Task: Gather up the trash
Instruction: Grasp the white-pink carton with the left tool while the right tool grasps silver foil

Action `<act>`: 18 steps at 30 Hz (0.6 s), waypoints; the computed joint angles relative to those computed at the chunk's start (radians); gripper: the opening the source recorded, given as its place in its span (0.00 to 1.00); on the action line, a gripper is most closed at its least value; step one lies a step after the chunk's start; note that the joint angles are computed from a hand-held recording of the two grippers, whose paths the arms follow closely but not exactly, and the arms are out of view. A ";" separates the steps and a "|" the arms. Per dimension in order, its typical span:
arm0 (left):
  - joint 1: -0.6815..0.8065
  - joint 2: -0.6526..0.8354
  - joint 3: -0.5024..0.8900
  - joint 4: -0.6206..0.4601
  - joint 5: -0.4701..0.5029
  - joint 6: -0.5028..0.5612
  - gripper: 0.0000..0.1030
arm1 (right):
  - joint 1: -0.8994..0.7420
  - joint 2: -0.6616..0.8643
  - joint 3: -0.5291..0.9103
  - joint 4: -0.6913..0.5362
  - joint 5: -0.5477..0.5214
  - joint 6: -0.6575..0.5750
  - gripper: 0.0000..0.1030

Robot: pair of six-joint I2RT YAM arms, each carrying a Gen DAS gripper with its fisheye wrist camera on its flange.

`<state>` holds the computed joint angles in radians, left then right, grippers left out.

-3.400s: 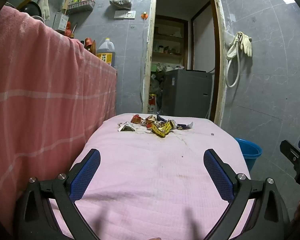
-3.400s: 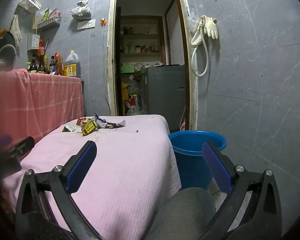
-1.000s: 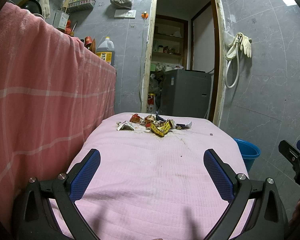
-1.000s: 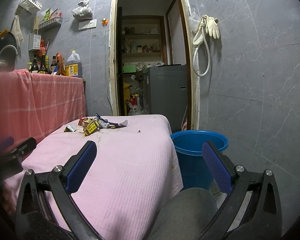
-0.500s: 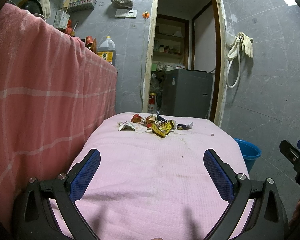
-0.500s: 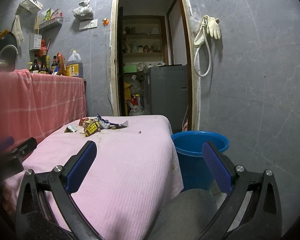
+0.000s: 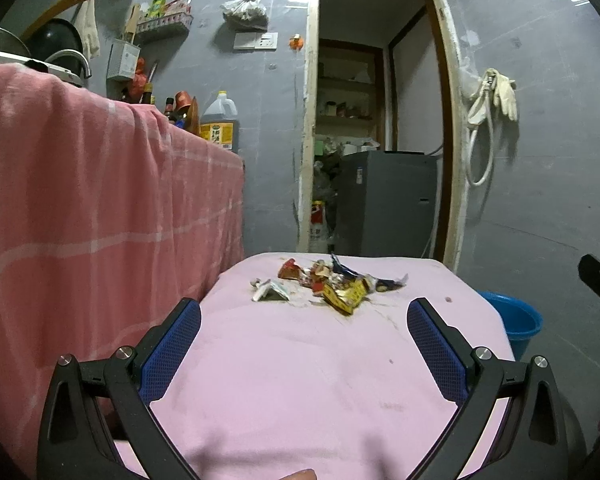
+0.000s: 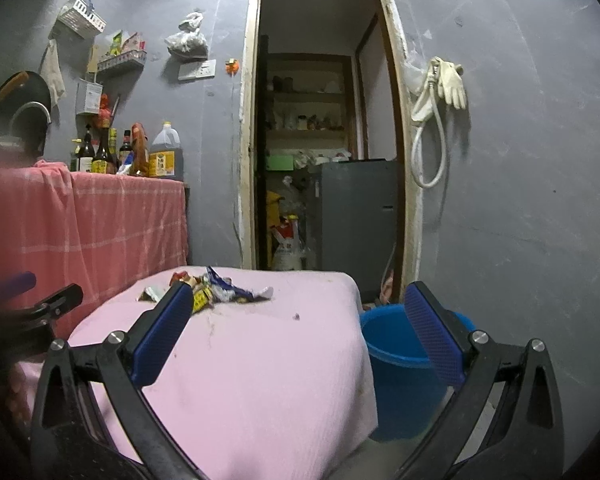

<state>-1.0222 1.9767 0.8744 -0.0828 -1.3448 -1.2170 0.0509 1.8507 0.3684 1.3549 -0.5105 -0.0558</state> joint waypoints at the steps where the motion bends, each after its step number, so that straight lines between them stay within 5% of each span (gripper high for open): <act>1: 0.014 -0.009 -0.011 0.026 0.007 0.024 0.98 | 0.006 0.004 0.014 -0.007 0.000 0.001 1.00; 10: 0.193 -0.068 -0.069 0.220 0.157 0.248 0.98 | 0.075 0.095 0.254 -0.188 -0.002 0.037 1.00; 18: 0.392 -0.081 -0.060 0.309 0.369 0.424 0.98 | 0.156 0.212 0.554 -0.519 0.043 -0.010 1.00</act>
